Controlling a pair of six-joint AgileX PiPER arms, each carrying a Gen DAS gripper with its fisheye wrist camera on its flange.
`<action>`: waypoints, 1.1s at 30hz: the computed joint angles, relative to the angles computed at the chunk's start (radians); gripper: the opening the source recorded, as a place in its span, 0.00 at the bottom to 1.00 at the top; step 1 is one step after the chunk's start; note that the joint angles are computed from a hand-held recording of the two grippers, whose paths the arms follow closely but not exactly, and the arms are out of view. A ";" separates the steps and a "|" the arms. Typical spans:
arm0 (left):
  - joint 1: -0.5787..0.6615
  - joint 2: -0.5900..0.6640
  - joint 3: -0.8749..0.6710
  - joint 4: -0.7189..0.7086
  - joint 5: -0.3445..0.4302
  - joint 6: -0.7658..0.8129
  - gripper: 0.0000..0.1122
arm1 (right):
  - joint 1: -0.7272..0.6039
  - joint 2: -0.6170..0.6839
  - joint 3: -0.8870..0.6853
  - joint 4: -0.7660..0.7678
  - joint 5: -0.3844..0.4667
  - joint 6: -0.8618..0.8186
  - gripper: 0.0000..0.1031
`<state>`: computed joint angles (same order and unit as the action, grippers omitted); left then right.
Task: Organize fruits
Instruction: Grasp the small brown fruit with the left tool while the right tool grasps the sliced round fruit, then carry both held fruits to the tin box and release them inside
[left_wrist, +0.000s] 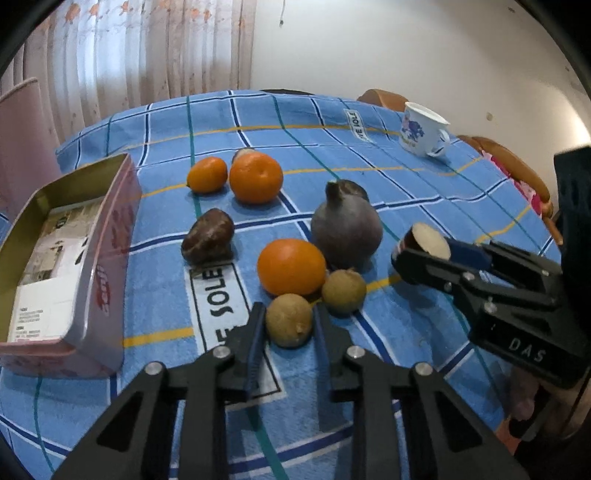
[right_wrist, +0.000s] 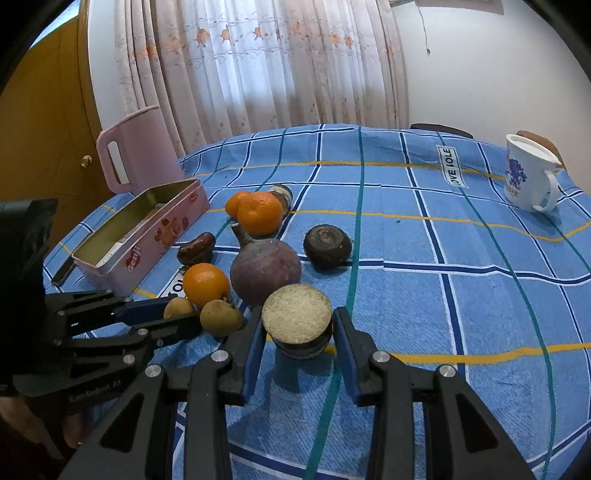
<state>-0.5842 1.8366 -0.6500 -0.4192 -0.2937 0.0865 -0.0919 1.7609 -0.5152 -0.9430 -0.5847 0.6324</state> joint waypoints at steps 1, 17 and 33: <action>0.003 -0.001 0.004 0.020 -0.004 -0.018 0.24 | -0.002 -0.001 0.004 0.007 -0.007 -0.009 0.37; -0.027 -0.049 0.178 0.075 -0.350 -0.152 0.24 | -0.008 -0.038 0.141 0.216 -0.203 -0.318 0.37; -0.089 -0.045 0.230 -0.024 -0.478 -0.110 0.24 | -0.029 -0.037 0.197 0.230 -0.320 -0.404 0.37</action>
